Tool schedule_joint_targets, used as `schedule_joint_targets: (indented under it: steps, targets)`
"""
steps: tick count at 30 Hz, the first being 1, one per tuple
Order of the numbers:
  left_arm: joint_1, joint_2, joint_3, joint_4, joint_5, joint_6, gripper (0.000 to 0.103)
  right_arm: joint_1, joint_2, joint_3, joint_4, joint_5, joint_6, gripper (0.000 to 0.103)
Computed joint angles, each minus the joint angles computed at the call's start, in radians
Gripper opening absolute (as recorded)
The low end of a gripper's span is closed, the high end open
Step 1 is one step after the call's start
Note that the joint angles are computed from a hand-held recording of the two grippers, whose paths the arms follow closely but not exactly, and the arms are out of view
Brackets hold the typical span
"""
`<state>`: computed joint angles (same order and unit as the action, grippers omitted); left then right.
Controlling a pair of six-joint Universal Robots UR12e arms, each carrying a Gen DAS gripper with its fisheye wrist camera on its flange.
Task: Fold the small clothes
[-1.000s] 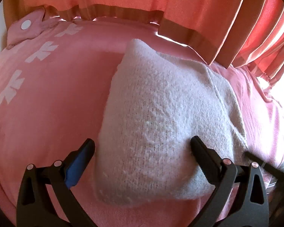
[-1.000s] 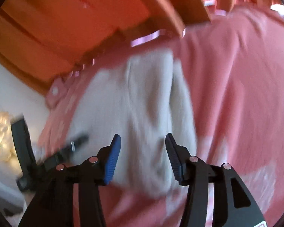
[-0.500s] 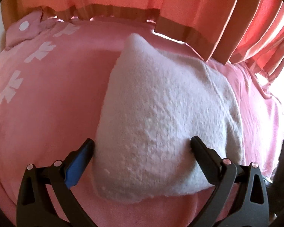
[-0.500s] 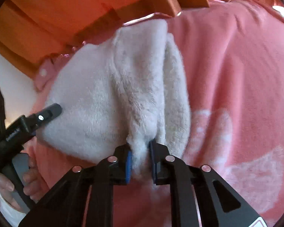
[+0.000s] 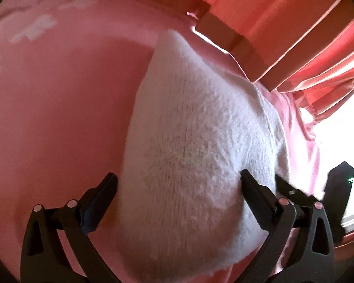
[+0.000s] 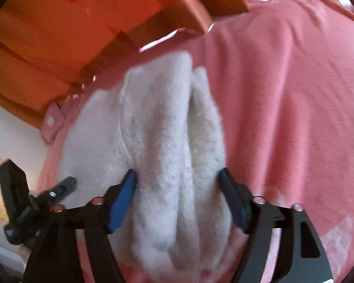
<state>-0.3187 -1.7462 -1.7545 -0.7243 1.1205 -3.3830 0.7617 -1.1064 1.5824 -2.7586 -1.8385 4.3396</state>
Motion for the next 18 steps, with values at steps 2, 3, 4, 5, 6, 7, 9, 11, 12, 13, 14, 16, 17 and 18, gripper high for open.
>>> schedule_joint_targets:
  steps: [2,3,4,5,6,7,9,11,12,13,14,16,17,18]
  targets:
    - [0.007,-0.012,0.003,-0.013,-0.054,-0.013,0.098,-0.006,0.010,-0.003,-0.023,0.027,0.011,0.084]
    - [0.008,-0.020,0.008,-0.023,-0.076,-0.028,0.098,-0.010,0.012,-0.003,-0.031,0.034,0.016,0.084]
    - [0.006,-0.021,0.007,-0.017,-0.070,-0.035,0.098,-0.013,0.011,0.000,-0.037,0.047,0.018,0.082]
    - [0.001,-0.022,0.010,-0.012,-0.064,-0.036,0.098,-0.016,0.011,0.000,-0.039,0.052,0.018,0.077]
    - [-0.003,-0.024,0.017,-0.021,-0.061,-0.017,0.096,-0.017,0.009,0.000,-0.046,0.059,0.011,0.070]
    - [-0.007,-0.021,0.020,-0.018,-0.056,0.000,0.092,-0.019,0.007,0.002,-0.053,0.062,-0.004,0.055]
    - [-0.015,-0.009,0.020,0.009,-0.045,0.050,0.069,-0.016,-0.001,-0.005,-0.034,0.042,-0.021,0.040]
    - [-0.019,0.001,0.026,0.012,-0.054,0.101,0.058,0.001,-0.006,-0.027,0.008,-0.010,-0.036,0.034]
    - [-0.020,0.007,0.030,0.012,-0.064,0.116,0.055,0.009,-0.008,-0.035,0.011,-0.032,-0.040,0.033]
    - [-0.019,0.010,0.036,0.009,-0.073,0.126,0.053,0.016,-0.010,-0.040,0.006,-0.053,-0.044,0.032]
    - [-0.017,0.014,0.042,0.005,-0.086,0.138,0.052,0.026,-0.015,-0.046,-0.006,-0.085,-0.049,0.032]
    - [-0.008,0.023,0.058,0.001,-0.132,0.156,0.051,0.041,-0.024,-0.059,-0.006,-0.140,-0.063,0.032]
    - [-0.003,0.027,0.064,0.005,-0.152,0.160,0.051,0.052,-0.029,-0.070,0.000,-0.176,-0.074,0.032]
    - [0.003,0.035,0.071,0.015,-0.177,0.169,0.051,0.062,-0.033,-0.083,0.001,-0.212,-0.088,0.032]
